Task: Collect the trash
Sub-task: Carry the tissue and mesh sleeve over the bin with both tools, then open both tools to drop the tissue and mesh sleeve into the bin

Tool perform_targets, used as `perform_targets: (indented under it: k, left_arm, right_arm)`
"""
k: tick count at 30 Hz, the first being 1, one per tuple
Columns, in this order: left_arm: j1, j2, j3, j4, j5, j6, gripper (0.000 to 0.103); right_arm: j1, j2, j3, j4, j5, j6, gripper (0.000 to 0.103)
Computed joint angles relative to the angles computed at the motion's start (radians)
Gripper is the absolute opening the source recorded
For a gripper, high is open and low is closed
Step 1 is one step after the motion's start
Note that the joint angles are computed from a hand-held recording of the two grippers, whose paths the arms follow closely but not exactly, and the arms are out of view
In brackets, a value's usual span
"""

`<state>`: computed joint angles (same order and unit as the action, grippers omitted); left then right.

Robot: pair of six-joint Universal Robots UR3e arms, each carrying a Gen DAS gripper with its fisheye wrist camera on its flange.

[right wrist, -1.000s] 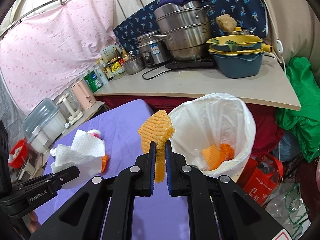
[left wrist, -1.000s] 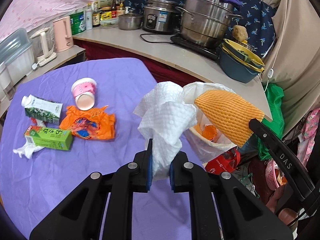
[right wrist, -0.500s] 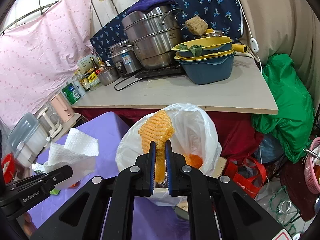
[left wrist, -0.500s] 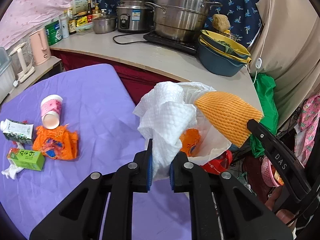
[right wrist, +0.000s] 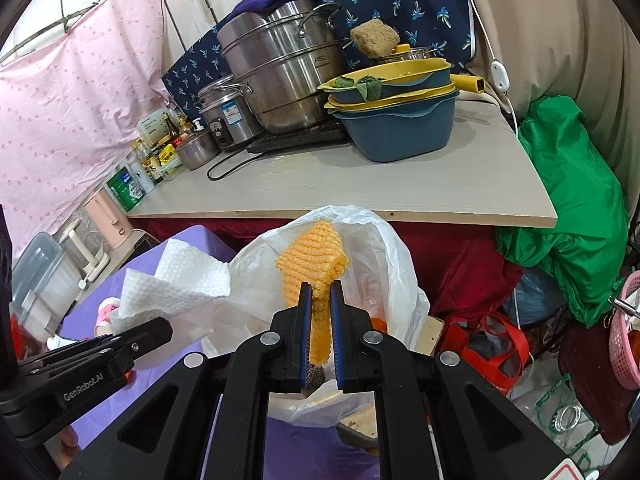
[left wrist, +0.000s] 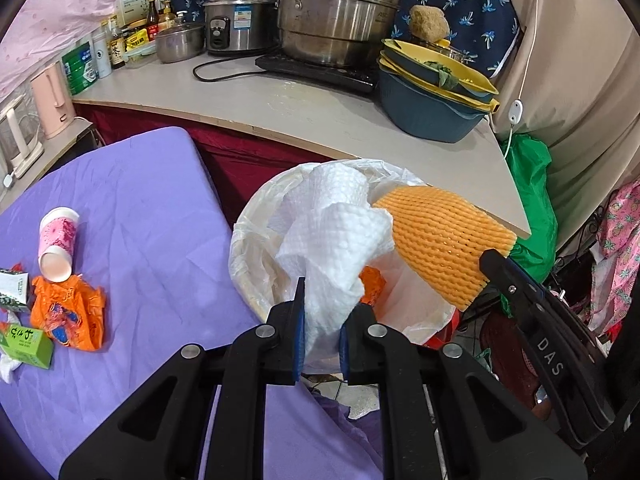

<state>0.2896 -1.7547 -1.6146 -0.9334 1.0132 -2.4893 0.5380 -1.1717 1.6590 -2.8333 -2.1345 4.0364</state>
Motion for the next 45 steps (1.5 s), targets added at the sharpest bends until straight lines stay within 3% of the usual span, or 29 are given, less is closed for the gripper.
perform_targets:
  k: [18, 21, 22, 23, 24, 25, 37, 45]
  left_arm:
    - [-0.090, -0.152, 0.088, 0.075, 0.082, -0.080, 0.017]
    - [-0.092, -0.153, 0.089, 0.088, 0.088, -0.088, 0.038]
    - [-0.090, -0.148, 0.079, 0.106, 0.087, -0.093, 0.051]
    - [-0.090, -0.143, 0.069, 0.129, 0.092, -0.105, 0.057]
    - [-0.088, -0.136, 0.058, 0.149, 0.092, -0.115, 0.066]
    - [-0.084, -0.130, 0.051, 0.159, 0.089, -0.118, 0.068]
    - [-0.017, -0.089, 0.045, 0.137, 0.063, -0.106, 0.069]
    - [0.084, -0.032, 0.039, 0.081, 0.008, -0.069, 0.069]
  right_arm:
    - [-0.055, 0.052, -0.017, -0.014, 0.050, -0.023, 0.010]
    - [-0.050, 0.055, -0.030, -0.006, 0.032, -0.017, 0.012]
    - [-0.045, 0.059, -0.040, 0.003, 0.019, -0.014, 0.019]
    - [-0.038, 0.061, -0.051, 0.017, -0.001, -0.008, 0.025]
    - [-0.034, 0.061, -0.057, 0.022, -0.016, -0.002, 0.039]
    - [-0.028, 0.060, -0.059, 0.018, -0.028, 0.005, 0.045]
    - [0.018, 0.090, -0.189, 0.082, -0.063, -0.031, 0.047]
    - [0.078, 0.164, -0.377, 0.181, -0.098, -0.049, 0.047]
